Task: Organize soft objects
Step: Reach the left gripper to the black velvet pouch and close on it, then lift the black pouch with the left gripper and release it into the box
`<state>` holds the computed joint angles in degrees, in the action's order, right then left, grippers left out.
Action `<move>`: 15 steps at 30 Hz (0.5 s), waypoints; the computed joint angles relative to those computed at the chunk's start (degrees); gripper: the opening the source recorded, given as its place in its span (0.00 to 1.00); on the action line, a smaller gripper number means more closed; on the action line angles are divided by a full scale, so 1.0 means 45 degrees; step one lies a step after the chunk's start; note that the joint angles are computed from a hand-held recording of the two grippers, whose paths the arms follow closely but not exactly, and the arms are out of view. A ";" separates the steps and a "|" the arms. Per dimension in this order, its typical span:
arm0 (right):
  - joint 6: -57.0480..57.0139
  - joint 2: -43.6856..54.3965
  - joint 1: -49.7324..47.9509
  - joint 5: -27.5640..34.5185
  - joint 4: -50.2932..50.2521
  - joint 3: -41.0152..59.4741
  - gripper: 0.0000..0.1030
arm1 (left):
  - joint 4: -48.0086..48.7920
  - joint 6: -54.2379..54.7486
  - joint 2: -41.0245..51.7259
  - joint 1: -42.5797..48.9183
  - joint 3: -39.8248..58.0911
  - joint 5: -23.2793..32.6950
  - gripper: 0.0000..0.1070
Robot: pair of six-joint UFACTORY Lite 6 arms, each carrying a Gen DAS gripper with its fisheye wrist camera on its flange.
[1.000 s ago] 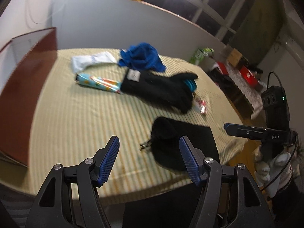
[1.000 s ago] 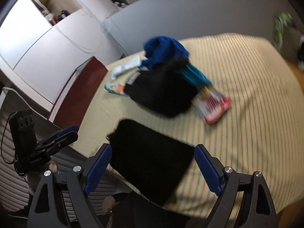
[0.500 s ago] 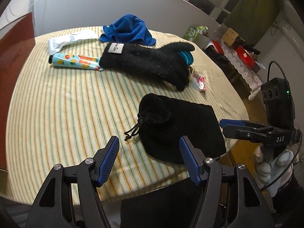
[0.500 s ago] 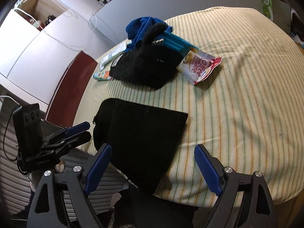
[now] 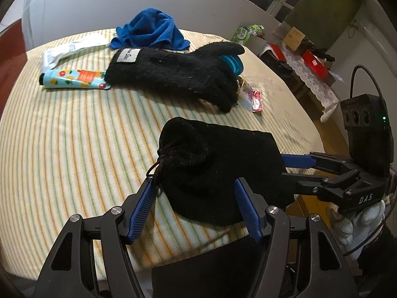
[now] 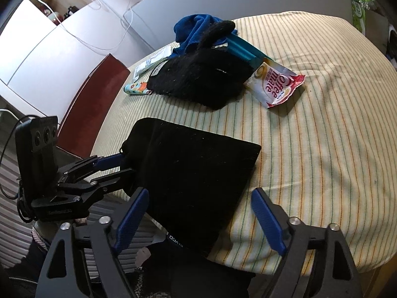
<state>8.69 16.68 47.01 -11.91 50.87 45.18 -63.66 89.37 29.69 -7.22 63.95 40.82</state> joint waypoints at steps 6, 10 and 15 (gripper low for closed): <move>-0.1675 0.0510 -0.0083 0.0150 0.1327 0.0560 0.56 | -0.0178 0.0000 0.0165 -0.0065 0.0168 0.0042 0.48; -0.2818 0.0452 0.0072 0.0010 0.2574 0.0527 0.53 | -0.0280 -0.0011 0.0139 -0.0052 0.0097 0.0065 0.40; -0.2323 0.0121 0.0130 -0.0164 0.2262 0.0209 0.44 | -0.0456 0.0084 -0.0075 -0.0063 -0.0120 0.0024 0.38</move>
<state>-1.77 17.22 47.60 -12.64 61.05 46.12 -65.71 89.74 29.36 -7.50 63.41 40.93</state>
